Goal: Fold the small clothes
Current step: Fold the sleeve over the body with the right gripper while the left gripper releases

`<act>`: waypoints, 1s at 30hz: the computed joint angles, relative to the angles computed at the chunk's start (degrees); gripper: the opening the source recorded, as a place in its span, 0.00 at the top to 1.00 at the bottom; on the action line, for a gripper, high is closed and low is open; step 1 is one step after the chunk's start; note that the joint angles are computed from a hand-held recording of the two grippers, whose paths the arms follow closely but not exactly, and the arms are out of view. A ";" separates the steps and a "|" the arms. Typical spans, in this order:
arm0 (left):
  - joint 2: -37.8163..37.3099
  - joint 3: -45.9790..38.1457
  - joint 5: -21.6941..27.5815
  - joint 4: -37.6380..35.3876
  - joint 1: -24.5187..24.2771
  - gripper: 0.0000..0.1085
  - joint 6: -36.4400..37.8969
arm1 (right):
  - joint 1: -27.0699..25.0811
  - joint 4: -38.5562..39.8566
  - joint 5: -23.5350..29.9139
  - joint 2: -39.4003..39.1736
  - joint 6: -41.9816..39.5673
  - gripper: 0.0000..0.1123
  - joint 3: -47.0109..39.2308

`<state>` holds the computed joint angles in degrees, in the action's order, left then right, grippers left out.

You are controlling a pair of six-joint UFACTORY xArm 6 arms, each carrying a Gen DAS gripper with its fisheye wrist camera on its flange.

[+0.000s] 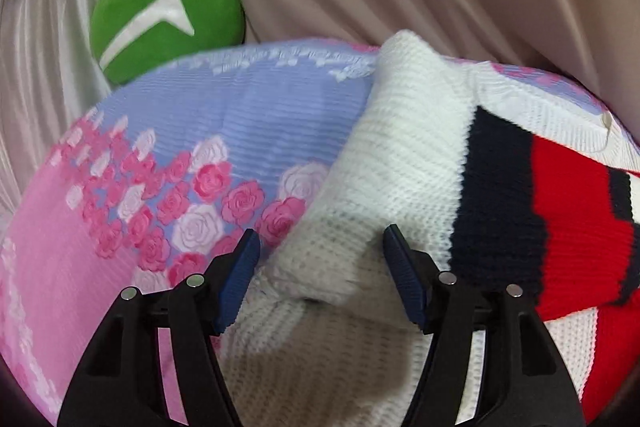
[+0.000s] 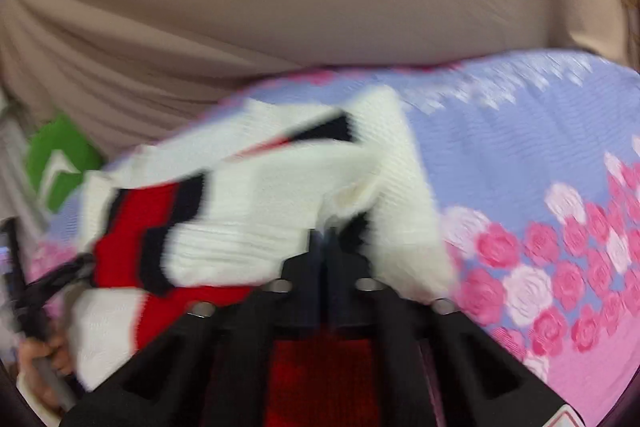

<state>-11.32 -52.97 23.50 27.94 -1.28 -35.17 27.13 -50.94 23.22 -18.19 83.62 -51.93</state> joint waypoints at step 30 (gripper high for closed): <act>0.61 0.72 -1.96 -7.64 2.01 0.31 3.76 | 13.70 23.22 8.63 22.39 -28.91 0.95 -20.72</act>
